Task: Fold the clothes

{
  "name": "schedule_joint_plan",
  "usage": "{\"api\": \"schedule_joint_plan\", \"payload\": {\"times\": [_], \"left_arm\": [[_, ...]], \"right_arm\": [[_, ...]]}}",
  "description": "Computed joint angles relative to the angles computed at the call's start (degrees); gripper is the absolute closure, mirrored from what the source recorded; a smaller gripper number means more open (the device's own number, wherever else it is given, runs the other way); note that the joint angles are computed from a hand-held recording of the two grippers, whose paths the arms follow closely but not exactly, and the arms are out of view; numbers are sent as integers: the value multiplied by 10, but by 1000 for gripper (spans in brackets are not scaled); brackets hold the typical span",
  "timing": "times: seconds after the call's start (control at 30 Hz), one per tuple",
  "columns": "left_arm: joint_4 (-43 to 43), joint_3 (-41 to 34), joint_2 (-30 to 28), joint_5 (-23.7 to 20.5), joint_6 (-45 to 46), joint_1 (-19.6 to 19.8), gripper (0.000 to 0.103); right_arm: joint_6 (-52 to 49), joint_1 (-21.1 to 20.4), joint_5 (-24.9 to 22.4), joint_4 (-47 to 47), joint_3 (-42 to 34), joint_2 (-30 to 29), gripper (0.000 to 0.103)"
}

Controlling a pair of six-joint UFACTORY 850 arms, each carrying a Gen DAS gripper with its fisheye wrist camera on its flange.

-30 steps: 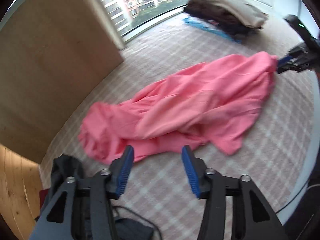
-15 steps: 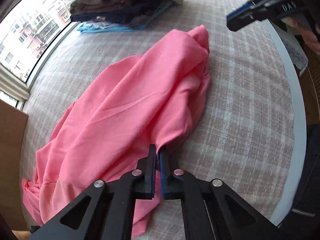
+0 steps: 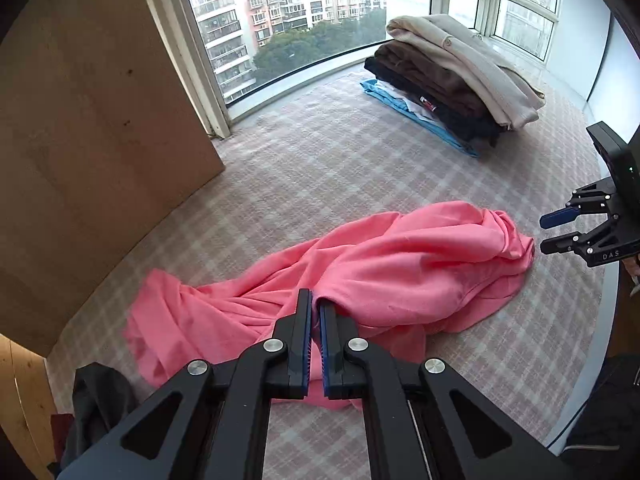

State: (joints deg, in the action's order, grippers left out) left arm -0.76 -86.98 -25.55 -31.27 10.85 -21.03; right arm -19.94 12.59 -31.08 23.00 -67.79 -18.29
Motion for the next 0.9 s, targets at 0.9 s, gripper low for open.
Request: {"api": "schedule_joint_plan", "payload": {"times": [0.9], "left_arm": [[-311, 227, 193, 6, 185, -2, 99]], "right_arm": [[94, 54, -75, -39, -354, -217, 60]]}}
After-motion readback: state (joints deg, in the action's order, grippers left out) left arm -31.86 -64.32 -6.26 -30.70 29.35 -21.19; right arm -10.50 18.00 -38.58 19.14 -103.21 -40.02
